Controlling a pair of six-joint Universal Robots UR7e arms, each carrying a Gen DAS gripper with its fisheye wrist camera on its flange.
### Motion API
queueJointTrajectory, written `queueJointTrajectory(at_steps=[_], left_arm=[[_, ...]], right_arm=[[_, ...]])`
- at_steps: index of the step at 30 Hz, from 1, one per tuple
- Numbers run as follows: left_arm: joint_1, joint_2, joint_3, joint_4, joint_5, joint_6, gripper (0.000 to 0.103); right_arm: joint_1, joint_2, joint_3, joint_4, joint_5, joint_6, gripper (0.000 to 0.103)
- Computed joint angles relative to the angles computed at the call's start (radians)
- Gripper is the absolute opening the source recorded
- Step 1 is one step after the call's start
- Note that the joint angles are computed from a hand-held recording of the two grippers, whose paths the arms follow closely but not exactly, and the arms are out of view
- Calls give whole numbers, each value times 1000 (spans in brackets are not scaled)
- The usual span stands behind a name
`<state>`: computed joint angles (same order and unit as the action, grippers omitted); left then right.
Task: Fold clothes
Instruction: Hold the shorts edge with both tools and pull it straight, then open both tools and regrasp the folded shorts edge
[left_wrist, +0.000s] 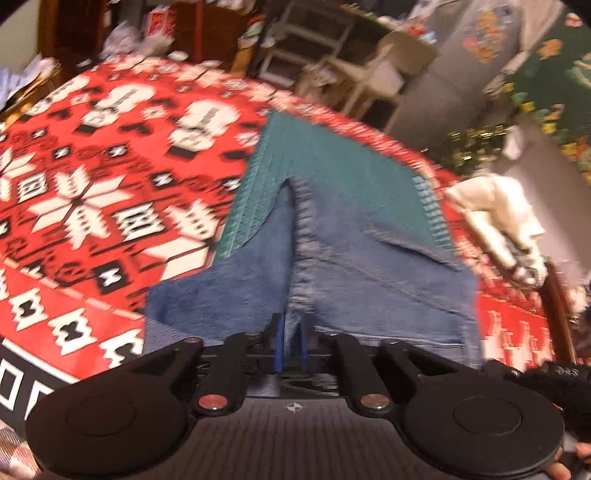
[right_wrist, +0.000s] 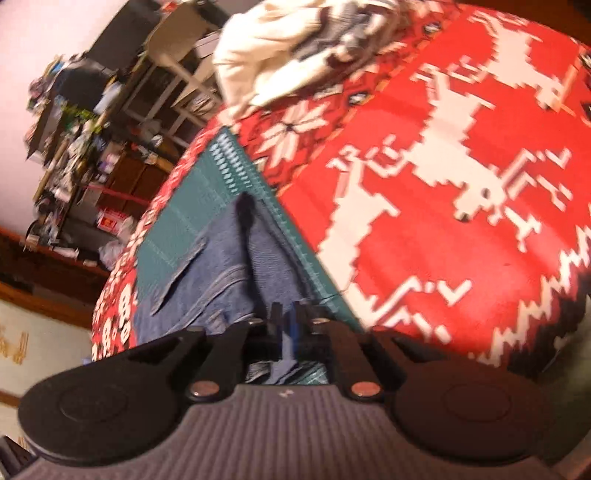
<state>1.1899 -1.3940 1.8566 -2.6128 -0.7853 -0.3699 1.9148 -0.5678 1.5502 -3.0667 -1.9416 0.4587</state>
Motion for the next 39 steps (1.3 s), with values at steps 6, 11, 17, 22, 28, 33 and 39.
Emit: queueJointTrajectory(at_steps=[6, 11, 17, 22, 28, 33, 39], left_arm=[[-8, -15, 12, 21, 27, -31, 17], [-36, -23, 6, 57, 111, -33, 22], [-22, -44, -77, 173, 156, -30, 21], [28, -67, -168, 248, 15, 4, 21], [49, -19, -242, 323, -60, 161, 29], [66, 36, -284, 380, -64, 262, 29], [94, 66, -313, 388, -105, 301, 29]], right_arm=[[10, 3, -4, 11, -46, 14, 0], [7, -5, 9, -16, -52, 43, 10], [7, -10, 5, -3, -28, 30, 16], [6, -5, -39, 87, -21, 9, 20], [9, 8, -165, 269, 4, -185, 27], [0, 24, -269, 412, 13, -340, 29], [-15, 58, -341, 515, 33, -412, 29]])
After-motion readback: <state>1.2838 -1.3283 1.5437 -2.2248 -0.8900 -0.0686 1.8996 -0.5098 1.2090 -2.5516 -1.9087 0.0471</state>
